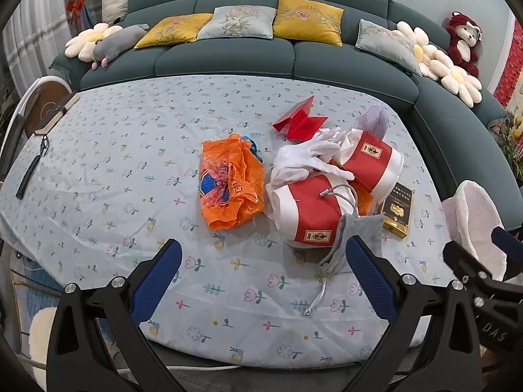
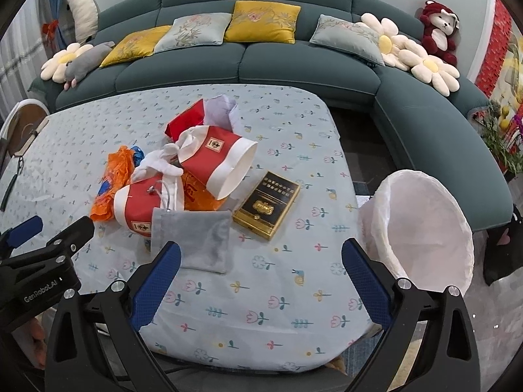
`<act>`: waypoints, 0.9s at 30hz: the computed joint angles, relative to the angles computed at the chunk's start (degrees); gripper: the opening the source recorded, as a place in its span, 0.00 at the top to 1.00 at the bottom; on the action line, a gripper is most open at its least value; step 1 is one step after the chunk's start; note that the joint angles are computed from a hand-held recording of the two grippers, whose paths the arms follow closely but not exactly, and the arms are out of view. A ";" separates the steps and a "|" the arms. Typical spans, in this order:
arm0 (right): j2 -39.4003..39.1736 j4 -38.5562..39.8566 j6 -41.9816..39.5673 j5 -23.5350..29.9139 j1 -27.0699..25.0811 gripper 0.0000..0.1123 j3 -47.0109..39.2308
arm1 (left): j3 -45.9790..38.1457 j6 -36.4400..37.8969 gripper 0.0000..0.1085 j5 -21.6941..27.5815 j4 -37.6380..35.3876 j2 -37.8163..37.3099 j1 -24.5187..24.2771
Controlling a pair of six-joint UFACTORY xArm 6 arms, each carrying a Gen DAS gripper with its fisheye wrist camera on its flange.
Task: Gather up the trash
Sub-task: 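Grasp the orange plastic bag with the left tool while the right tool grasps the grey pouch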
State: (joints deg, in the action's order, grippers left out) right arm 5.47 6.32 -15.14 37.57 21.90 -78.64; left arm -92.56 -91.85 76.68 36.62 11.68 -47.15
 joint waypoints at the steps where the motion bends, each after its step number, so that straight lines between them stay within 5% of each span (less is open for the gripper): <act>1: 0.07 0.02 0.01 0.04 0.14 0.16 -0.02 | 0.39 -0.04 0.12 -0.28 0.02 -0.27 0.09; 27: 2.90 -0.82 2.79 1.56 5.91 0.21 -0.14 | 16.00 2.98 0.12 -7.64 -1.83 -9.63 5.15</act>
